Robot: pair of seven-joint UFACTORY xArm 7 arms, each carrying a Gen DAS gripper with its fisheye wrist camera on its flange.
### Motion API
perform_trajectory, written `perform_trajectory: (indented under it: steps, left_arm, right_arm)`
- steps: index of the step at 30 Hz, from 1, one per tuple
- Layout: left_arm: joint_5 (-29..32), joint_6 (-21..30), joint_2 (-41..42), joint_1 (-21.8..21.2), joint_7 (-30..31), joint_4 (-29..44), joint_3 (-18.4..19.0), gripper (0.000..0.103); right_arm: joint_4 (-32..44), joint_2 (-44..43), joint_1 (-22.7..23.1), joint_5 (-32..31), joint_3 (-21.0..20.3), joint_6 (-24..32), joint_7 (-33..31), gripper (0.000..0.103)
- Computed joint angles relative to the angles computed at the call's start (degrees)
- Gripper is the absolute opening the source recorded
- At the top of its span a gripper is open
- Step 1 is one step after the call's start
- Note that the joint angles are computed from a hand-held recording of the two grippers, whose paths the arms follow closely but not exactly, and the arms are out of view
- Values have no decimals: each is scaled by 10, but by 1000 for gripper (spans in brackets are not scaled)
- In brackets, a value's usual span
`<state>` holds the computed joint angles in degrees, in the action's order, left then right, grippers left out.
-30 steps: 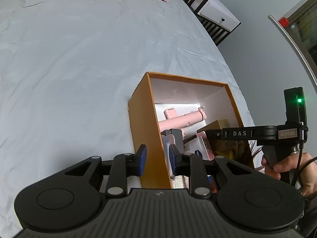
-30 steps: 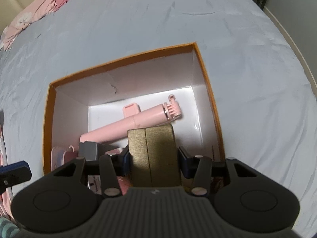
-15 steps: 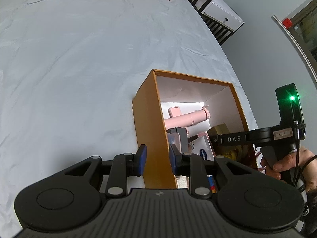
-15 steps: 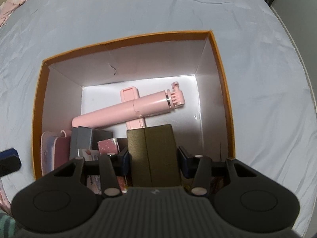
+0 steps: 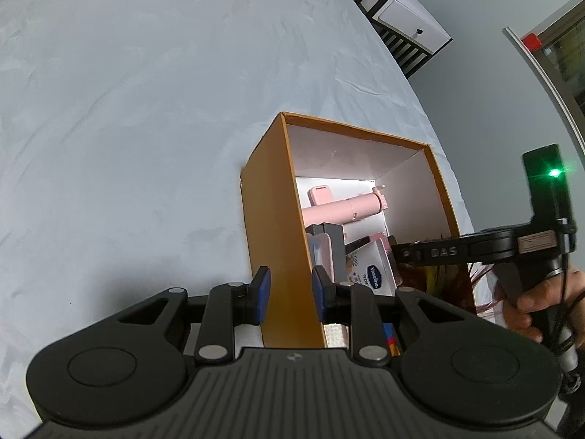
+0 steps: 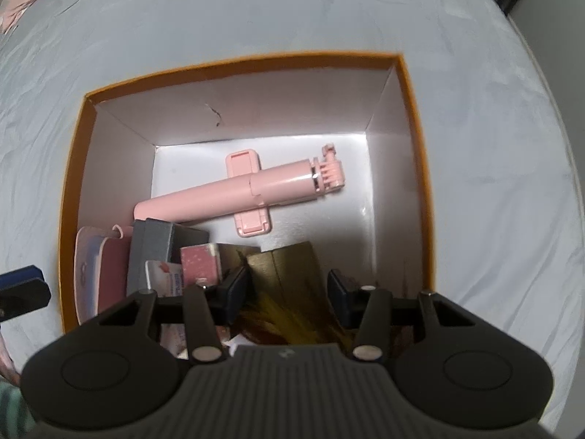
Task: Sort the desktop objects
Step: 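Lower the card into the shoebox with the left tool while the right lowers the gold box, then open both tools to release the card and gold box into the shoebox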
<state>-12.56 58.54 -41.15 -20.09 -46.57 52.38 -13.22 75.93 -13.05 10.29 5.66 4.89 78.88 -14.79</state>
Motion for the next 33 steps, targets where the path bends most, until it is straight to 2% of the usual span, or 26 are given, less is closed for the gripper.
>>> perform_trajectory:
  steps: [2, 9, 10, 13, 15, 19, 22, 28, 29, 33]
  left_arm:
    - [1, -2, 1, 0, -1, -1, 0, 27]
    - [-8, -11, 2, -5, -6, -6, 0, 27]
    - [-7, -10, 3, -5, -7, -6, 0, 27]
    - [-7, -10, 3, -6, -9, -9, 0, 27]
    - [-10, -15, 3, -7, -11, -12, 1, 27]
    - [-13, -22, -4, -7, -17, -18, 1, 27]
    - [-13, -24, -8, -8, -19, -22, 1, 27]
    - [-22, -32, -7, -15, -12, -28, 6, 27]
    - [-23, -34, -7, -16, -12, -30, 6, 27]
    - [-28, -40, -8, -17, -14, -35, 7, 27]
  right_arm:
    - [10, 1, 1, -2, -3, 6, -24, 39]
    - [30, 4, 7, -28, 0, 32, -125, 37]
    - [16, -7, 10, -44, 5, 15, -145, 32]
    - [-17, -30, 21, -86, 15, -30, -225, 28]
    - [-17, -27, 22, -117, 19, -37, -263, 21]
    - [-30, -18, 29, -162, 28, -40, -344, 21]
    - [-50, -22, 33, -187, 34, -50, -382, 19]
    - [-92, -38, 41, -194, 33, -67, -458, 17]
    - [-96, -39, 41, -191, 32, -67, -466, 13]
    - [-104, -45, 40, -154, 22, -76, -487, 8]
